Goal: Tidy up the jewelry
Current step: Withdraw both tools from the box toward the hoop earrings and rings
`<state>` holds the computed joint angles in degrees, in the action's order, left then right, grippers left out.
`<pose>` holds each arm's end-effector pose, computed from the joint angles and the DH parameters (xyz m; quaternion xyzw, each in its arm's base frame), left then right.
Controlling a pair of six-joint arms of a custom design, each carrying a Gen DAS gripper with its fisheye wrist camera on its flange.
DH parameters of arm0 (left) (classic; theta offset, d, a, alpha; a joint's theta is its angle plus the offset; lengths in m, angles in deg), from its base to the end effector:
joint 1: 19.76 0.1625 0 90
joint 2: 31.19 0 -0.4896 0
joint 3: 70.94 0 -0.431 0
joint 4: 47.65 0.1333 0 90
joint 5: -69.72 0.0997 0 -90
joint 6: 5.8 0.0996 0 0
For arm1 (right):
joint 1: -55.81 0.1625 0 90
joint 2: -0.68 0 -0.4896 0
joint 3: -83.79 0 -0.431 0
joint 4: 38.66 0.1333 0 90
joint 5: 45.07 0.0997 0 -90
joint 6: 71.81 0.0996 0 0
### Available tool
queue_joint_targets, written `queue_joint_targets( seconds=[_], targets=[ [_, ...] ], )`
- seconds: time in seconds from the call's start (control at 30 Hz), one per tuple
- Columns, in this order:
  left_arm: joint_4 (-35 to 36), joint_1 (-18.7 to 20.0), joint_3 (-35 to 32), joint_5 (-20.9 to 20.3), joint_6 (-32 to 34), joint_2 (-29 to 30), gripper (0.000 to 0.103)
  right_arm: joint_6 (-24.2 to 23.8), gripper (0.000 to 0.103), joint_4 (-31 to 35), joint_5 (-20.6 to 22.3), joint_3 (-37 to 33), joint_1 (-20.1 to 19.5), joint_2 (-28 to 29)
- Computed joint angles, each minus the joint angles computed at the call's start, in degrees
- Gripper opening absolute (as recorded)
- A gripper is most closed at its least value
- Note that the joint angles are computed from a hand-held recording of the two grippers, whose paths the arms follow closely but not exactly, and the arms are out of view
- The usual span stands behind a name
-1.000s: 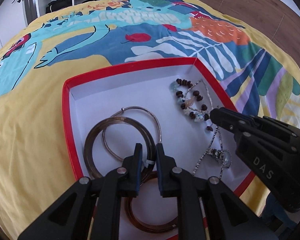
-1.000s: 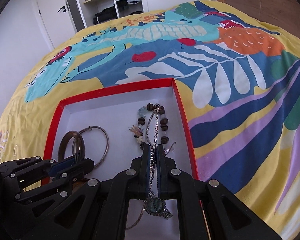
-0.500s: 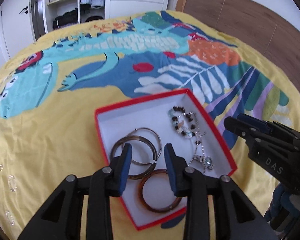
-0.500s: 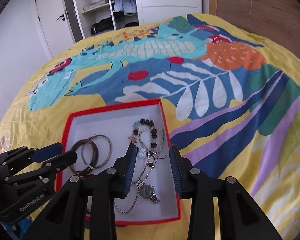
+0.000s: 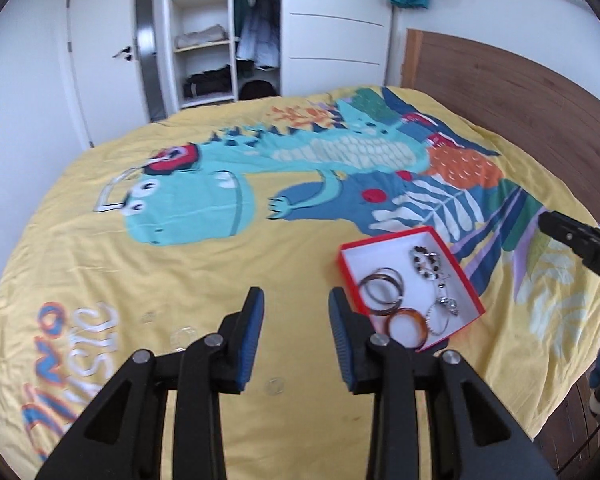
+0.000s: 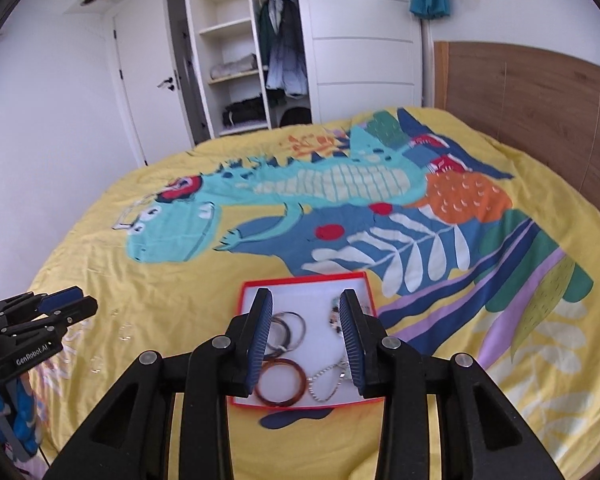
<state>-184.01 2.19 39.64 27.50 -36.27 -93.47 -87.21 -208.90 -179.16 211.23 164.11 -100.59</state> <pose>-0.4901 -0.4208 0.2038 0.3010 0.8633 -0.2967 0.2760 0.1887 -0.3669 0.4913 0.0760 -0.8396 0.4296 0.3236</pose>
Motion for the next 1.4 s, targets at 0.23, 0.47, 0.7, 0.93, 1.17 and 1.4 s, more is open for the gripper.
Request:
queue_joint_targets(
  seconds=[0.23, 0.47, 0.7, 0.93, 1.17, 1.4],
  targets=[
    [14.7, -4.3, 4.9, 6.6, -12.1, -13.5, 0.032, 3.7, 0.035, 2.6, -3.7, -0.2, 10.4, -0.4],
    [36.3, -9.5, 6.4, 10.8, -28.4, -24.1, 0.032, 9.4, 0.035, 5.2, -6.6, 1.0, 18.7, -0.7],
    [52.3, -15.1, 6.1, 12.7, -41.8, -31.0, 0.032, 14.4, 0.035, 8.7, -9.6, 1.7, 25.9, -0.1],
    [60.8, -18.0, 5.4, 12.6, -48.6, -34.8, 0.032, 18.1, 0.039, 11.2, -11.8, 1.7, 31.2, 1.4],
    [62.1, -17.2, 6.6, 12.3, -50.0, -37.5, 0.032, 18.8, 0.039, 11.7, -13.0, 0.7, 33.3, 4.4],
    [56.0, -14.0, 9.6, 12.0, -46.2, -38.6, 0.032, 18.2, 0.039, 10.2, -10.7, 1.3, 31.2, 6.4]
  ],
)
